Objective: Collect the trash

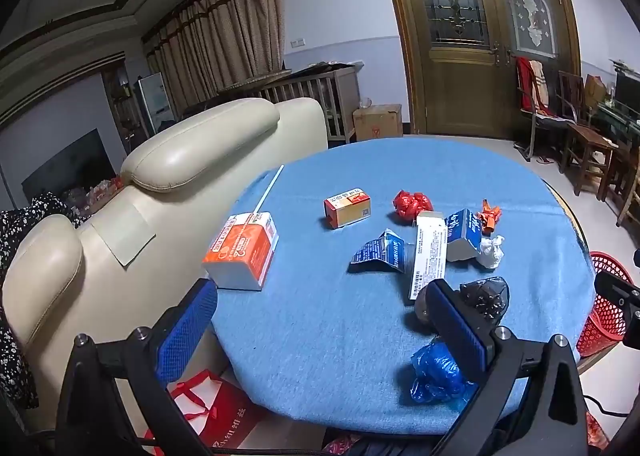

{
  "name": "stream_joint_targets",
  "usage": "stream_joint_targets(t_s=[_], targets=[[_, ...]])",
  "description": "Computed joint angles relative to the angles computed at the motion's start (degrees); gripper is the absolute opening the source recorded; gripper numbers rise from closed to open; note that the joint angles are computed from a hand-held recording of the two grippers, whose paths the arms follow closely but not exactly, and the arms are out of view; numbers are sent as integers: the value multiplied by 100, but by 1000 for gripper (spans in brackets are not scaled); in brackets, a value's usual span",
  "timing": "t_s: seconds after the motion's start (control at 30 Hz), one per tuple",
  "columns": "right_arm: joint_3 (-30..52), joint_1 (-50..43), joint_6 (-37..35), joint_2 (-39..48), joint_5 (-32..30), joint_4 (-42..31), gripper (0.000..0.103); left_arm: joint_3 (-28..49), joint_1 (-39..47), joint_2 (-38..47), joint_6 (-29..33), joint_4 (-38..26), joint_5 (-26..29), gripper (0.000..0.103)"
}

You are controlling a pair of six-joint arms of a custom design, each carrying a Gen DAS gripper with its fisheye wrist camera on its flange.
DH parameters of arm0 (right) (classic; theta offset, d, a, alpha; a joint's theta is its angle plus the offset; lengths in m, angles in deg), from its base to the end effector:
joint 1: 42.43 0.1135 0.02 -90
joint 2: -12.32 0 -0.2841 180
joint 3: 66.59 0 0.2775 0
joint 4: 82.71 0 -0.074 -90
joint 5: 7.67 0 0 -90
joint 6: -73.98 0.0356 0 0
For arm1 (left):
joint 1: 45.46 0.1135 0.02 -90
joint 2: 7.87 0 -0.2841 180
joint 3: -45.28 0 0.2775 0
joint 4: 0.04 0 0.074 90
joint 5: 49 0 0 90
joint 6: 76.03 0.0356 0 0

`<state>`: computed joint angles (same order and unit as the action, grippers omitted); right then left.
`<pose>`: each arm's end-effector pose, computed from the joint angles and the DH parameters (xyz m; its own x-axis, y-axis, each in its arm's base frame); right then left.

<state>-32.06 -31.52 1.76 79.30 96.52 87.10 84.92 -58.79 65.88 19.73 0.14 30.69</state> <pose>0.2205 0.0336 0.1526 -0.6353 0.1790 -0.7512 0.1970 0.9781 0.0665 0.2552 -0.0539 0.1698 -0.5321 0.2276 -0.8155 0.1364 0.9737 0.1827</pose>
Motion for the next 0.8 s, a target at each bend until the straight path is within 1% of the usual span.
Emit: stream_joint_targets(t_s=[0.13, 0.17, 0.23, 0.27, 0.3, 0.33, 0.37, 0.4, 0.57, 0.8], targets=[[47, 140, 82, 40, 87, -38, 103, -12, 60, -7, 31, -18, 59, 103], [-7, 91, 70, 173, 33, 166, 103, -27, 87, 89, 55, 100, 75, 103], [-69, 71, 42, 119, 0, 175, 103, -34, 117, 115, 73, 120, 98, 103], [41, 69, 36, 149, -9, 83, 103, -37, 134, 124, 77, 125, 116, 103], [35, 70, 34, 145, -12, 89, 103, 2, 117, 44, 49, -16, 109, 103], [-7, 5, -15, 85, -65, 83, 103, -1, 134, 35, 60, -22, 126, 103], [54, 121, 34, 148, 51, 69, 103, -4, 149, 26, 74, -31, 140, 103], [60, 131, 38, 175, 61, 88, 103, -17, 81, 69, 29, 41, 67, 103], [49, 159, 30, 214, 76, 159, 103, -9, 97, 88, 31, 21, 99, 103], [67, 165, 50, 304, 29, 194, 103, 57, 107, 80, 28, -175, 129, 103]])
